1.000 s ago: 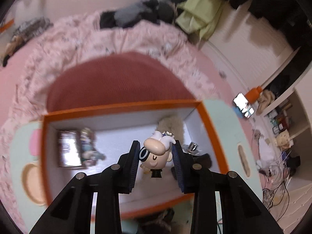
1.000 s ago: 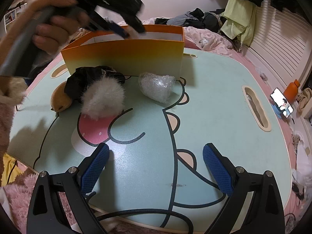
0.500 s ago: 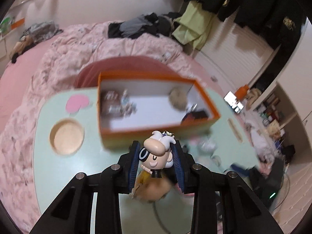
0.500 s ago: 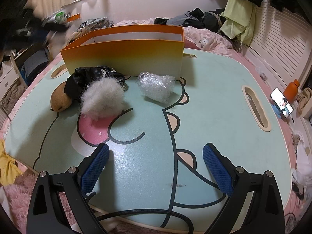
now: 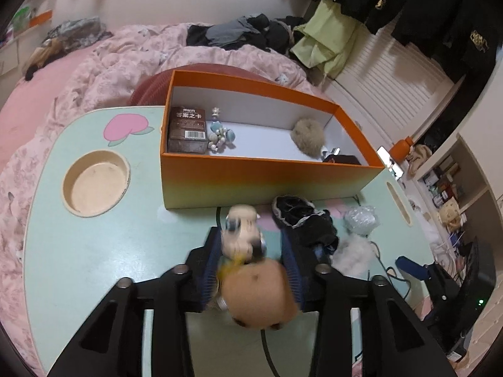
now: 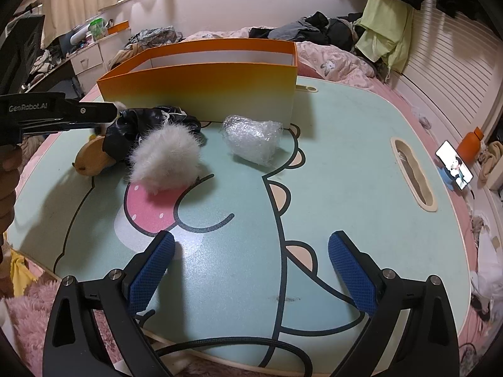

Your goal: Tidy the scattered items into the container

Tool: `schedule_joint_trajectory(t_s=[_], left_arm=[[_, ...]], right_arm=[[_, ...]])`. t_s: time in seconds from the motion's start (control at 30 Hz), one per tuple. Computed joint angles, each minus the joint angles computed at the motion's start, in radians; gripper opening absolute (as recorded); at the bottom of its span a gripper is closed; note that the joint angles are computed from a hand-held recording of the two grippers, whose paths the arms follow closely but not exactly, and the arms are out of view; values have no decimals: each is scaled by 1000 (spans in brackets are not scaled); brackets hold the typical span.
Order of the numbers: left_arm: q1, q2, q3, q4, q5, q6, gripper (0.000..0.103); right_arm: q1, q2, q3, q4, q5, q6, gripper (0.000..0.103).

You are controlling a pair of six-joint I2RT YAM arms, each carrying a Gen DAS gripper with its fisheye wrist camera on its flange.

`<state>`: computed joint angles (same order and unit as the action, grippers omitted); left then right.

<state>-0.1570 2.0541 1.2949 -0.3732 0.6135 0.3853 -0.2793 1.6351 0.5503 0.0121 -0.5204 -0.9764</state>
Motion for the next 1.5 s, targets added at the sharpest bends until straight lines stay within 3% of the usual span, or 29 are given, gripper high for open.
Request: schedule_joint_trajectory(t_s=[0.2,0.5,0.7,0.87,0.93,1.03,1.1,1.5], left_arm=[[22,-72,-72,31,-27,21,64],[82,-258,-368,243,-101,90,80],[96,-250,-470,367,-128,61,81],[66,-214,-478,389,-170,49,81],[52,-219,-511,446,-197,51,81],[30,-224,-543,495,-232,55,87],[8,-226,-568,537,-282,54,102],[12,-218,-575,552,-264,58,103]], right_arm=[[-1,-1,-1,0,0,0,98],[0,-2,-1,1,0,1,98],[-6,1,-4,4,-3,-4,98],[-5,0,-4,3,-3,-4,98],[-4,-1,-5,5,-2,-3,98],[-6,1,-3,3,-3,-5,98],[-7,1,-4,4,-4,-6,98],[-10,10,7,1,-3,-9,98]])
